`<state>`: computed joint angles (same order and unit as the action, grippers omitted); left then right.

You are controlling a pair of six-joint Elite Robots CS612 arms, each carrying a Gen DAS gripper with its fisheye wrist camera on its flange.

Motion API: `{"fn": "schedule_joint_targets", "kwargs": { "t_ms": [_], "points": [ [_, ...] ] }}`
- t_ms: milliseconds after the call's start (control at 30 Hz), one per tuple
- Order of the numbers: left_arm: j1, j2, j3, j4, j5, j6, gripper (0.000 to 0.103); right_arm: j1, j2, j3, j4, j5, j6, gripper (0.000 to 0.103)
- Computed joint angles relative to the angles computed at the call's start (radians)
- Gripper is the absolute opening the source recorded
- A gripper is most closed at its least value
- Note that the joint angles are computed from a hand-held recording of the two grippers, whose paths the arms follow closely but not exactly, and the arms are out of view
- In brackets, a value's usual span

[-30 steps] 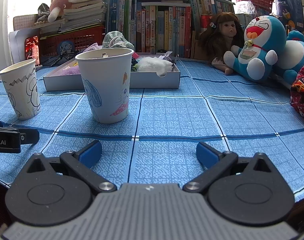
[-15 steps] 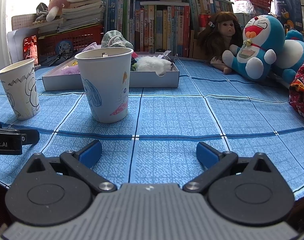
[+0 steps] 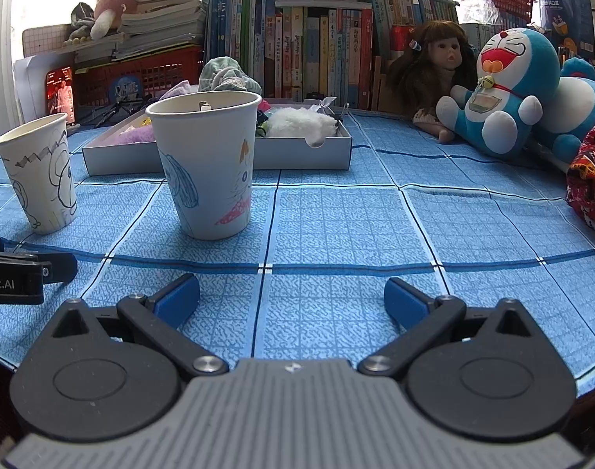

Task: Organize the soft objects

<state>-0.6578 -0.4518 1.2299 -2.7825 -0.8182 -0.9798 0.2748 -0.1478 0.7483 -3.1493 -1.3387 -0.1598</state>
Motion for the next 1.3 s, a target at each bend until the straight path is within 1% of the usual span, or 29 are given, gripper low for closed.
{"fn": "schedule_joint_targets", "kwargs": {
  "t_ms": [1300],
  "points": [
    [0.0,0.0,-0.001,0.001,0.002,0.0,0.103,0.001,0.0,0.006,-0.016,-0.006,0.007,0.103]
  ]
}}
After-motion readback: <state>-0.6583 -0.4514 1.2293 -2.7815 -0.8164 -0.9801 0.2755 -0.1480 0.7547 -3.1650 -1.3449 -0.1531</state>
